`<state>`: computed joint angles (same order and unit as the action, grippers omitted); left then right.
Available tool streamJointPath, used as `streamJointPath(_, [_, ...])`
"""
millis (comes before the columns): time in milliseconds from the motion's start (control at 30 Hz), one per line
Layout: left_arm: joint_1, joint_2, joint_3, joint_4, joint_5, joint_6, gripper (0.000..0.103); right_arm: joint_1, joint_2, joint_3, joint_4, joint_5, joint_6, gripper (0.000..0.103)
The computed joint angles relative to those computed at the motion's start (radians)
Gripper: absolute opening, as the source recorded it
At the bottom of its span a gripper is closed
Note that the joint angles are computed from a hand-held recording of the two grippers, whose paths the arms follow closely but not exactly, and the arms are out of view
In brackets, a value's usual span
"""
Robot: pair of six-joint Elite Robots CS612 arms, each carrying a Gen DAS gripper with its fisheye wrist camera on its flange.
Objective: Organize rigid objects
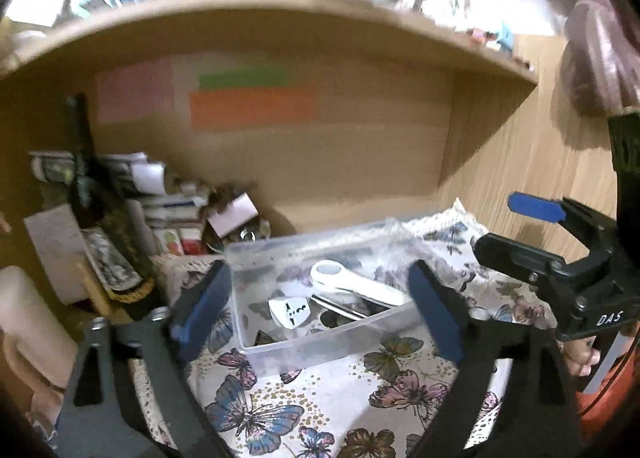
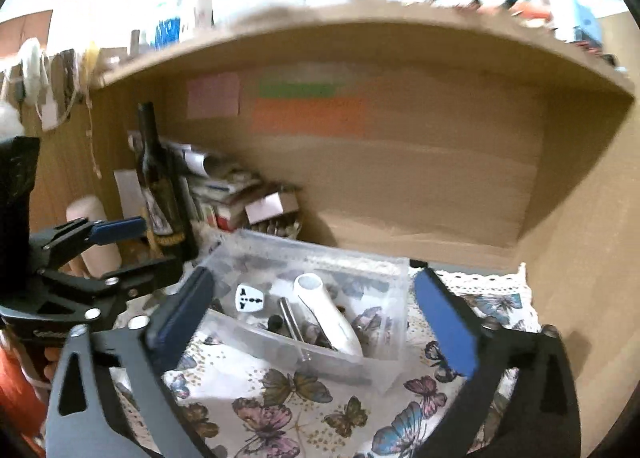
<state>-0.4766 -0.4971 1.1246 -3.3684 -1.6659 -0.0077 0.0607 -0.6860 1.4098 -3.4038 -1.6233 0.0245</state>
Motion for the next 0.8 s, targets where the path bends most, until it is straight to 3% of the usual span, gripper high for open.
streamJointPath(100, [-0.003, -0.018, 0.045, -0.069, 0.015, -0.014, 0.102, 0.009, -0.006, 0.024, -0.036, -0.032, 0.029, 0.103])
streamJointPath(367, [0.001, -0.038, 0.105, -0.132, -0.014, -0.052, 0.103, 0.029, -0.021, 0.087, -0.133, -0.089, 0.048, 0.103])
streamJointPath(800, [-0.003, -0.048, 0.142, -0.18, -0.005, -0.04, 0.103, 0.034, -0.024, 0.1, -0.14, -0.11, 0.083, 0.103])
